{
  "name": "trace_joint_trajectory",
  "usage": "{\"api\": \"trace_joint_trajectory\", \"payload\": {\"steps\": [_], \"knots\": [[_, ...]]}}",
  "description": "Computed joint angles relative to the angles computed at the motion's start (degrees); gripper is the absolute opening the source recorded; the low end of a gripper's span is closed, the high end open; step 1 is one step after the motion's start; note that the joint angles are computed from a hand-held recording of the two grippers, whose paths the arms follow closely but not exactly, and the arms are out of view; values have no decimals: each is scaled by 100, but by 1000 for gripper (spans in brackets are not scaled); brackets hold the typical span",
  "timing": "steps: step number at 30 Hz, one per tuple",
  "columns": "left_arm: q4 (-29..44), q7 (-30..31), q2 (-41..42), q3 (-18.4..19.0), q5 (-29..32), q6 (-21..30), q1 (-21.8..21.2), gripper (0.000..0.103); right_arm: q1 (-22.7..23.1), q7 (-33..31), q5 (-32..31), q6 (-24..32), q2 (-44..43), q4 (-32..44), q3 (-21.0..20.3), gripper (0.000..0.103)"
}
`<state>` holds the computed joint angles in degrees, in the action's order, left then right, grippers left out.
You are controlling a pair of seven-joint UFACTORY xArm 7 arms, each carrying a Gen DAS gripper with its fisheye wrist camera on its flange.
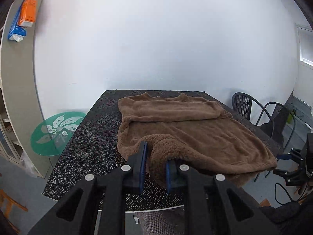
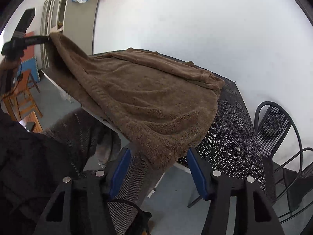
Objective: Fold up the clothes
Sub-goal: 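Grasp the sweater hem with the left gripper while the right gripper grasps the hem, then lift the hem with both grippers and fold it toward the collar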
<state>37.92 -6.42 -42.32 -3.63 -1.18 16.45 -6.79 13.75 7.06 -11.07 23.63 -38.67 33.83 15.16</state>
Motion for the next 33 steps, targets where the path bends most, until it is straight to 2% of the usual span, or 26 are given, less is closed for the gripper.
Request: {"api": "trace_joint_trajectory", "payload": {"steps": [3,6,8,14,16,18,20,28,30,33], "knots": [[54,-29,27,-71,61,-30,68,19,-380,268,-324,118,125,95,319,35],[71,-34,27,-86,110,25,103,20,-359,395,-309,17,163,108,193,27],[80,-33,6,-104,154,72,141,20,-340,450,-273,-60,127,120,118,17],[214,126,41,-115,364,107,272,23,-742,802,-437,-341,27,228,240,11],[275,206,67,-142,477,62,370,33,-979,937,-605,-461,-4,330,362,11],[342,216,99,-218,606,-39,548,48,-1252,1072,-781,-619,-18,471,476,11],[433,222,160,-258,700,-138,679,51,-1494,1178,-932,-784,31,633,582,11],[996,353,729,-211,802,-399,769,48,-2602,1684,-1558,-1368,734,1639,1210,10],[1183,450,926,-149,781,-403,697,36,-2795,1834,-1682,-1429,963,1913,1320,10],[1520,627,1290,28,631,-431,492,33,-3070,2077,-1953,-1448,1354,2379,1496,10]]}}
